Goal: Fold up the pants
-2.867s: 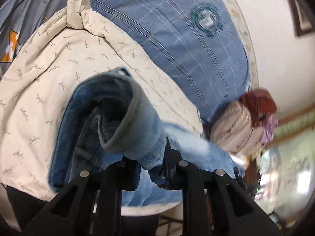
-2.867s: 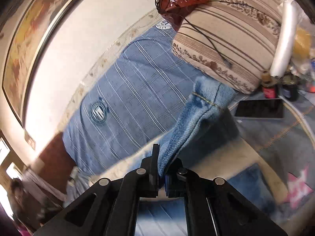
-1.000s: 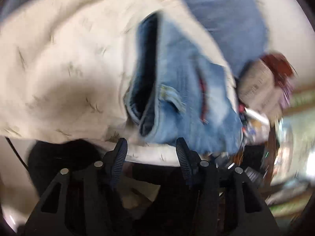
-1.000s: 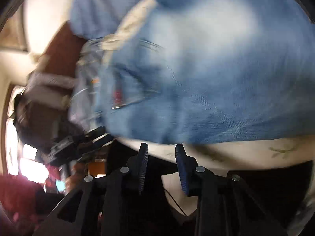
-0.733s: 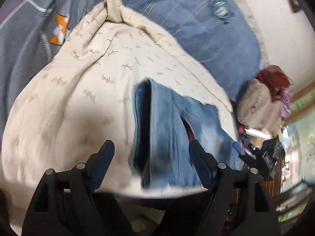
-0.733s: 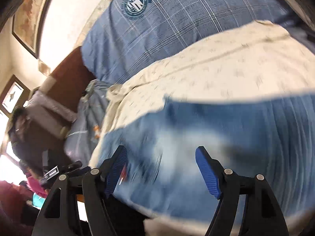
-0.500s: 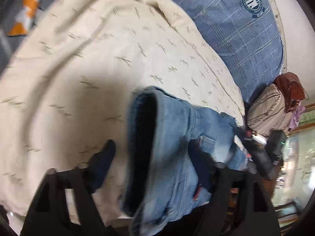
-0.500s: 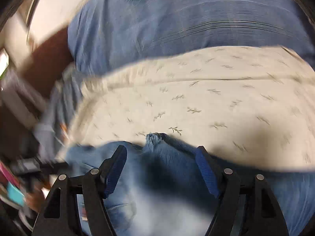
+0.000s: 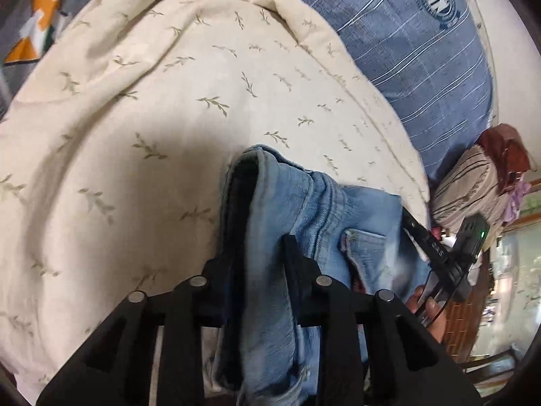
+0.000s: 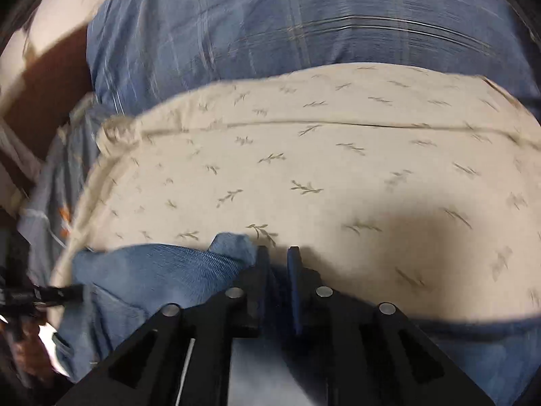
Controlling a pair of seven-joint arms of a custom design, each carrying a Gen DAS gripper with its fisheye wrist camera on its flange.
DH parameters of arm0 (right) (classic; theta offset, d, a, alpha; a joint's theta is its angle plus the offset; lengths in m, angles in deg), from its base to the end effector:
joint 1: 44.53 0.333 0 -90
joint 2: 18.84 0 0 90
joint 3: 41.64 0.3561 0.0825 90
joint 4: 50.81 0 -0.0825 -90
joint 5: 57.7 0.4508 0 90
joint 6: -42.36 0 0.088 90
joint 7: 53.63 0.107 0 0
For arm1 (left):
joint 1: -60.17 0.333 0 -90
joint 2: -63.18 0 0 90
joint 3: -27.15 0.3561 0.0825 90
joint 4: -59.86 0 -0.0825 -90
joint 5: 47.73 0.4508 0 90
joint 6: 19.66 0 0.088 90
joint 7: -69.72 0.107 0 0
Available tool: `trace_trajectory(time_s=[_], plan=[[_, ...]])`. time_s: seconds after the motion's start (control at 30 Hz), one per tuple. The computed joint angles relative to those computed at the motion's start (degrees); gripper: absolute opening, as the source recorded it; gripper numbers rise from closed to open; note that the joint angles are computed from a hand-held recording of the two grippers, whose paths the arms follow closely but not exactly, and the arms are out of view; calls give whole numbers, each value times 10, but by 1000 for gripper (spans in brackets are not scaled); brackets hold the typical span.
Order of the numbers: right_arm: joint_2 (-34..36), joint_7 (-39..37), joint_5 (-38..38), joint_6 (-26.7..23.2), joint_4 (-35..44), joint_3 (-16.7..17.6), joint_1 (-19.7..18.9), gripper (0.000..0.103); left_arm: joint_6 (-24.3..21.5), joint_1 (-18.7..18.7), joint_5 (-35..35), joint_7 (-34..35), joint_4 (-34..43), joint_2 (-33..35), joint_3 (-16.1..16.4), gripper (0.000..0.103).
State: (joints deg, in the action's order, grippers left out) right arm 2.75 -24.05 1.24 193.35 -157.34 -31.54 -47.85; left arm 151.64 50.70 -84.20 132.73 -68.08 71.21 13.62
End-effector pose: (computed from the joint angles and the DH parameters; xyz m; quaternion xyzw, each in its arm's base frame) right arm 0.7267 0.0548 0.3489 -0.7473 0.5425 -0.0485 0.3806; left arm 0.5950 -0.2043 0.3623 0.8544 -0.4060 0.3209 0.0470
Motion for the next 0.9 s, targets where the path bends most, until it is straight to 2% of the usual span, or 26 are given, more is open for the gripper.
trace_trajectory(time_s=[0.03, 0.07, 0.1, 0.17, 0.23, 0.3, 0.4, 0.47, 0.5, 0.53, 0.57, 0.6, 0.63, 0.67, 0.7, 0.73, 0.77, 0.8, 0.83, 0.87, 0.9], plan=[[-15, -19, 37, -2, -14, 4, -20, 28, 5, -1, 0, -1, -10, -12, 0, 29], [-32, -41, 74, 8, -30, -1, -35, 35, 9, -6, 13, -12, -19, -22, 4, 36], [-48, -53, 96, 19, -42, -13, -42, 38, 12, -11, 32, -28, -27, -31, 10, 49], [-58, -52, 111, 53, -50, -47, -51, 48, 13, -19, 82, -73, -29, -35, 23, 62], [-52, 6, 72, 83, -47, -80, -54, 55, 7, -12, 69, -60, -25, -34, 18, 63], [-40, 73, 17, 77, -37, -105, -73, 60, -5, 2, 10, -4, -6, -19, 1, 63], [-19, 111, -17, 77, -23, -109, -101, 63, -13, 0, -2, -2, 16, 3, -1, 63], [3, 101, -6, 44, 1, -91, -132, 64, -22, -11, 28, -36, 27, 15, 10, 63], [9, 87, 0, 34, 7, -80, -142, 63, -27, -19, 54, -65, 32, 20, 21, 62], [10, 67, -7, 40, 6, -68, -147, 48, -33, -25, 74, -89, 37, 23, 28, 61], [6, 50, -37, 77, -1, -71, -131, 19, -37, -27, 88, -108, 39, 22, 31, 54], [0, 15, -27, 103, -10, -56, -136, 16, -35, -24, 87, -109, 39, 19, 27, 46], [-6, -37, 23, 110, -11, -29, -160, 14, -31, -25, 95, -112, 40, 16, 26, 46], [-10, -78, 81, 111, -9, -12, -180, 12, -27, -38, 142, -150, 38, 12, 42, 46], [-6, -78, 108, 113, -1, -15, -181, 10, -35, -66, 228, -223, 40, 10, 78, 46], [8, -38, 95, 124, 11, -37, -161, 1, -54, -79, 292, -273, 50, 15, 97, 46], [34, 37, 42, 126, 29, -80, -125, 0, -81, -81, 324, -295, 65, 25, 102, 46], [52, 118, -35, 128, 38, -103, -108, 0, -101, -74, 331, -297, 78, 36, 97, 46], [66, 160, -77, 122, 45, -106, -109, 0, -119, -64, 327, -294, 91, 50, 88, 45], [62, 161, -80, 135, 39, -89, -123, 0, -117, -57, 323, -295, 92, 54, 81, 45], [56, 123, -42, 137, 35, -65, -145, 1, -112, -53, 321, -297, 90, 53, 77, 45]])
